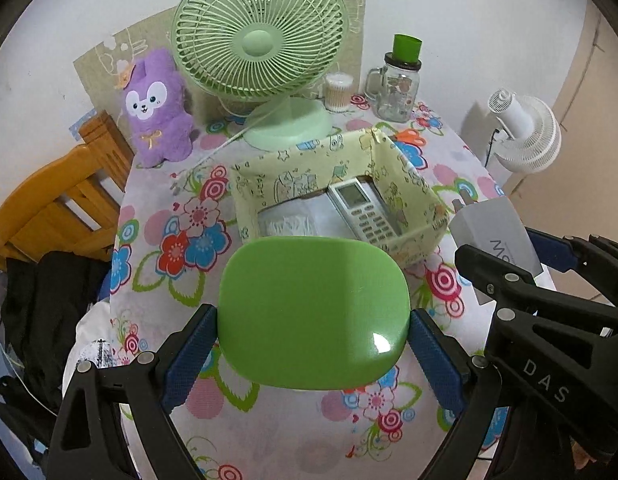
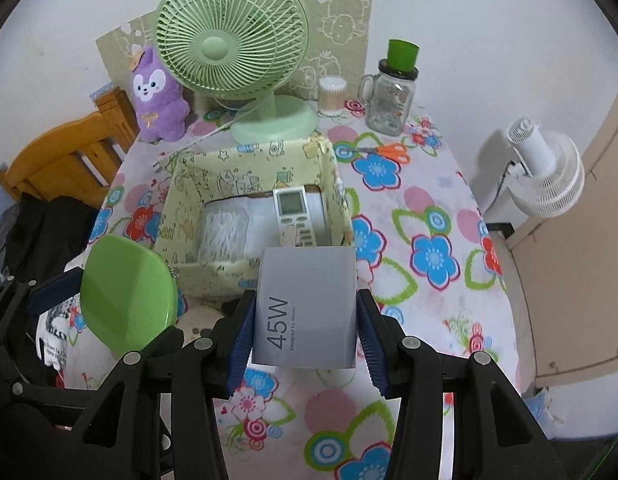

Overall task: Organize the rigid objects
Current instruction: 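Lift the large white charger with the right tool while the left tool lifts the green case, then lower the charger into the fabric box with the right tool while the left tool carries the case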

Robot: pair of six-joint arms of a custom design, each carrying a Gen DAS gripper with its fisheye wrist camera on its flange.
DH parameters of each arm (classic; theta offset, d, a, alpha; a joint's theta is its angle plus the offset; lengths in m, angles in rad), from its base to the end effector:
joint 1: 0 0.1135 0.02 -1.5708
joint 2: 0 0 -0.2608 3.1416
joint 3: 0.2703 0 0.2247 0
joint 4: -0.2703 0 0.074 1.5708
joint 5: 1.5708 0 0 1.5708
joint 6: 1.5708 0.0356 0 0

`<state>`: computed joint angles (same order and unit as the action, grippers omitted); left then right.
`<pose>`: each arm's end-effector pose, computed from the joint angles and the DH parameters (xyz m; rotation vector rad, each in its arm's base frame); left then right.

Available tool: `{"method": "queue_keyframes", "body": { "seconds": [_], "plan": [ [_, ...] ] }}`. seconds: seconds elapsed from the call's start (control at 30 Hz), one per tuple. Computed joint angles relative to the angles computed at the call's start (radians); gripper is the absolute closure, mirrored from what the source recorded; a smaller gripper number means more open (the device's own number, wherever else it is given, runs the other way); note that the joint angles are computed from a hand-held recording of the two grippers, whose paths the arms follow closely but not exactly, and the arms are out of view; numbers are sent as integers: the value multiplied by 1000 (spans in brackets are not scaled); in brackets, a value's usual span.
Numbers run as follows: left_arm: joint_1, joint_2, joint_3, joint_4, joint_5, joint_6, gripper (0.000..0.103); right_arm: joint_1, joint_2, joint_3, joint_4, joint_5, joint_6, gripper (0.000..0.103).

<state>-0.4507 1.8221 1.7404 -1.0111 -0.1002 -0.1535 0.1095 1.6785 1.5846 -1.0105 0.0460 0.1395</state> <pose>0.3219 -0.1518 0.3111 0.3611 2.6310 -0.0654 0.3168 0.0332 0.3144 0.0547 2.6727 0.0178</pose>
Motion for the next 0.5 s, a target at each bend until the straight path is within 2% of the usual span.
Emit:
{"method": "queue_keyframes", "body": {
  "seconds": [0.5],
  "plan": [
    [11,167,231,-65,-32,-47,8,-66,193,235,-37,-69,-142,52]
  ]
}}
